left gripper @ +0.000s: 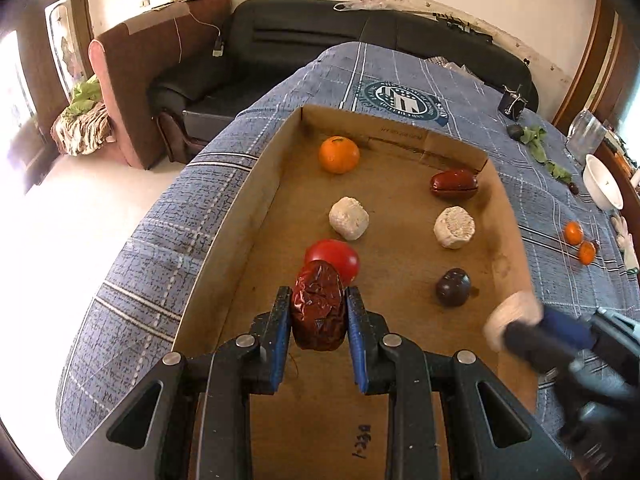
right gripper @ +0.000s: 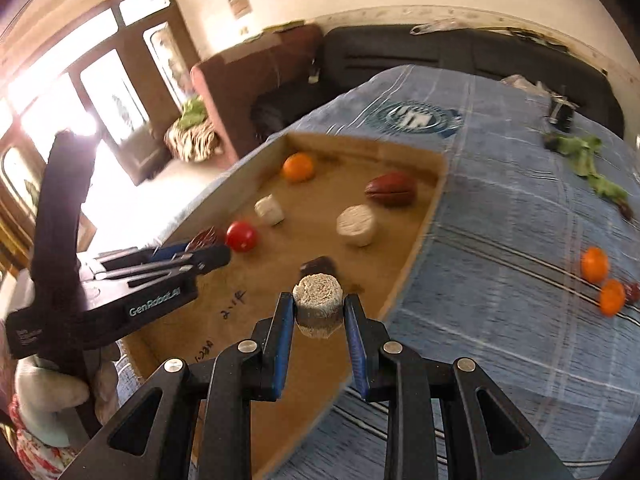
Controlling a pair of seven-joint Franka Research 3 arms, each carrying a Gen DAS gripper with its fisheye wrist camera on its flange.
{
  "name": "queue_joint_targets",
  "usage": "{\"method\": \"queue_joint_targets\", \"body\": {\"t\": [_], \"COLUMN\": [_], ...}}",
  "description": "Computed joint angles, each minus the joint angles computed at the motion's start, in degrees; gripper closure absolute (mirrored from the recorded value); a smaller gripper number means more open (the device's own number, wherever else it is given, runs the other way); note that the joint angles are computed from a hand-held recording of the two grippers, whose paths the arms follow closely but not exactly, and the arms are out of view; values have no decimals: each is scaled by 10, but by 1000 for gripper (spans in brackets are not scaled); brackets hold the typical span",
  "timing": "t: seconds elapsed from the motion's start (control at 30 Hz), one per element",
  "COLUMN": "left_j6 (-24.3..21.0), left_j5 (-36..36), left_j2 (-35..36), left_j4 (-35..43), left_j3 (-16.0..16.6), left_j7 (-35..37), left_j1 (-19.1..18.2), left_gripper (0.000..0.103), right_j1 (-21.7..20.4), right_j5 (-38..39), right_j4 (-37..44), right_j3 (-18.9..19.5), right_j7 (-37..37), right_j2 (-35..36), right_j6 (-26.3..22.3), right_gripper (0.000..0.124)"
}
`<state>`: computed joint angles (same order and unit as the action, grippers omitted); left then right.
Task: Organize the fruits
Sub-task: 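Carry the date and cake into the cardboard box and open both tools, then move both tools back over the oranges and dates on the tablecloth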
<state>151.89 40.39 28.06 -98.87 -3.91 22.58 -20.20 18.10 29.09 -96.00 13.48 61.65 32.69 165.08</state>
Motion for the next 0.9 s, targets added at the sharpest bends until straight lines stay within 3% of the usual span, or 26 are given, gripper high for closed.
{"method": "queue_joint_targets", "body": {"t": [0.1,0.33,0.47,0.6,0.7,0.8,0.9], "left_j6": [3,13,46,73,81,60,33], "left_j5": [-10,-24,-11,58,156,236,307], "left_j2": [2,3,-17,-55,-96,-126,-152], "left_j4": [0,-3,-30,-67,-100,-118,-132], "left_j3": [-3,-3,9,38,59,59,44], "left_j7": [7,14,-22,-118,-236,-325,-400], "left_j1": [6,8,1,-24,-49,-64,-73], "left_gripper": [78,76,60,52,43,24,15], "right_j1": [31,53,48,21,-13,-43,-90], "right_j5": [-31,-78,-86,-68,-42,-15,23], "right_j4": [22,38,32,-2,-37,-72,-115], "right_j3": [-28,-49,-43,-9,31,64,113], "right_j7": [31,65,71,43,7,-20,-50], "right_j2": [20,37,35,12,-12,-37,-63], "right_j6": [-5,4,17,62,97,125,161], "right_gripper": [95,95,93,79,76,71,67]}}
